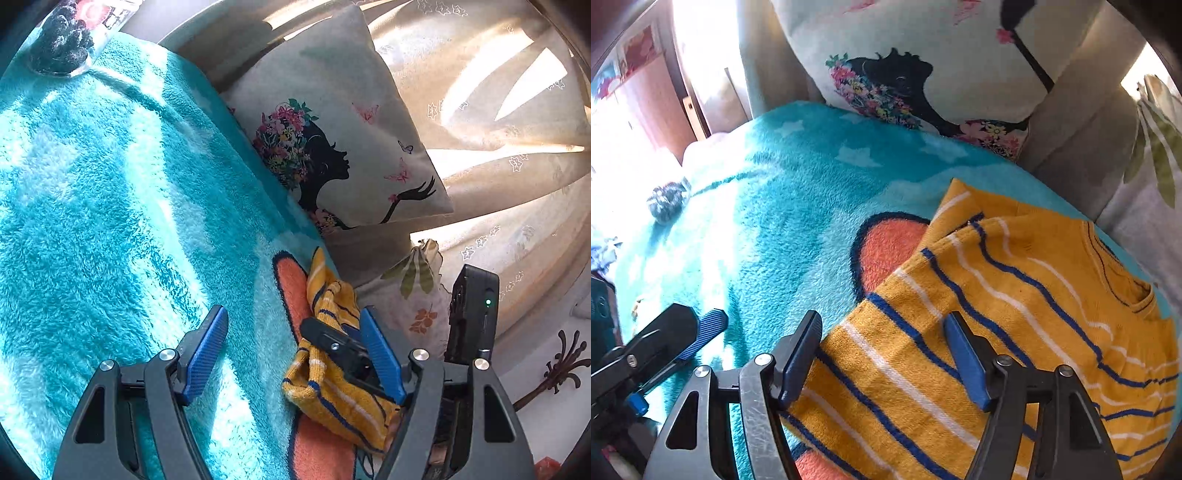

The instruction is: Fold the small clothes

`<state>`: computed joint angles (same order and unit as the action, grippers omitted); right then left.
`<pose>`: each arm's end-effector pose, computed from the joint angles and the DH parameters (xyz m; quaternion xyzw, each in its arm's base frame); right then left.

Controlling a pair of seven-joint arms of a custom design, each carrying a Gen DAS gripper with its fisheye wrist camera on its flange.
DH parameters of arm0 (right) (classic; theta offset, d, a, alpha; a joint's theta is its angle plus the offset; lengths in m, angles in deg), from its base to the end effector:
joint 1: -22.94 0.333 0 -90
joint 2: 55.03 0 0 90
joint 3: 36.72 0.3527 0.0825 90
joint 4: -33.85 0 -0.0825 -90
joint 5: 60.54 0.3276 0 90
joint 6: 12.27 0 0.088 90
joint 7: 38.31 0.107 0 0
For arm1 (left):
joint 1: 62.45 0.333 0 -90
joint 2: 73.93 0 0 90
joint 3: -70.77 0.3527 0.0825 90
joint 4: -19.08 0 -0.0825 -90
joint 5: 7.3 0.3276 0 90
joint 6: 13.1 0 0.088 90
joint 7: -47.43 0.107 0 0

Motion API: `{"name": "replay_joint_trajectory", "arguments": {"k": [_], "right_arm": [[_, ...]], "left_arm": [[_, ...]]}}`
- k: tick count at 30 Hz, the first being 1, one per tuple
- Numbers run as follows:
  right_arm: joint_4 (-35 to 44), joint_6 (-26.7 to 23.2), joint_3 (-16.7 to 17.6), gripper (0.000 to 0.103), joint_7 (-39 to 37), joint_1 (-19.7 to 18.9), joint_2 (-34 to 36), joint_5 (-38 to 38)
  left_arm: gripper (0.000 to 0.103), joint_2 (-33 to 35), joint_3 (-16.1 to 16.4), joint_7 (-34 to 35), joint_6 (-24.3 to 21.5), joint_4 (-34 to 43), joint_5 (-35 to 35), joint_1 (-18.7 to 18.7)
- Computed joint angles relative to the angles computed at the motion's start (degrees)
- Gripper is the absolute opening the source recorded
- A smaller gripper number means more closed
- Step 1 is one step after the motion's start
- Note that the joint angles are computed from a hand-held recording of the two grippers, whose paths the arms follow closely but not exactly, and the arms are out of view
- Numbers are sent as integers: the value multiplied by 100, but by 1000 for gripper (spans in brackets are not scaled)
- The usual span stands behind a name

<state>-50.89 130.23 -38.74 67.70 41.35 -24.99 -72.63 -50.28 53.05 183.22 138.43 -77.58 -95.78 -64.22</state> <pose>0.6768 0.2063 0.4809 -0.7337 0.6300 -0.1937 0.1651 0.6379 -0.1629 0.4681 0.6435 -0.5252 0.5413 0.1308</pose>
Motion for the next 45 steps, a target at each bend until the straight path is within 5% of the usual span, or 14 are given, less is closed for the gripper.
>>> {"name": "replay_joint_trajectory", "arguments": {"k": [3,5,7,10,16,21,24,32,34,36,38,40,43,45], "right_arm": [[95,-198,-271,75,253,270,148,-505],[-15,-128,-454,66,472,454,136,-950],[-151,-113,-549,34,710,534,31,-1268],[-466,216,-259,21,640,157,-237,-898],[-1551,1462,262,19,118,-795,-1148,608],[-2812,2294,305,19,-516,-1496,-2159,1878],[-3774,2677,78,18,-983,-1852,-2884,2770],[-5132,2793,-724,11,-597,-2581,-3485,2697],[-5406,2979,-985,13,-1095,-2427,-3630,3514],[-5501,3076,-1587,13,-2401,-1847,-3879,5170],[-5560,3057,-1749,23,-3080,-1689,-4222,5873],[-5598,3166,-1793,52,-3430,-1450,-4511,6206],[-5378,2931,-2449,65,-4873,-423,-4757,7546],[-5180,2573,-2488,69,-5362,-222,-4611,7911]], "left_arm": [[73,30,-12,10,-23,32,-28,10],[73,39,-18,29,-47,39,-55,21],[73,25,-9,36,-51,13,-31,21],[73,26,10,-50,27,16,123,-34],[73,90,-35,-250,260,63,514,-106],[73,136,-114,-399,438,82,773,-111],[73,152,-143,-580,537,97,1017,-131],[76,213,-100,-1597,766,139,2397,-300],[77,229,52,-2166,670,187,3122,-433],[77,160,307,-2923,440,208,3938,-608],[77,8,332,-3317,273,150,4307,-605],[77,-215,134,-3270,349,-14,4306,-469],[77,-539,-21,-3248,567,-236,4597,-478],[77,-665,-140,-3191,538,-281,4647,-485]]}}
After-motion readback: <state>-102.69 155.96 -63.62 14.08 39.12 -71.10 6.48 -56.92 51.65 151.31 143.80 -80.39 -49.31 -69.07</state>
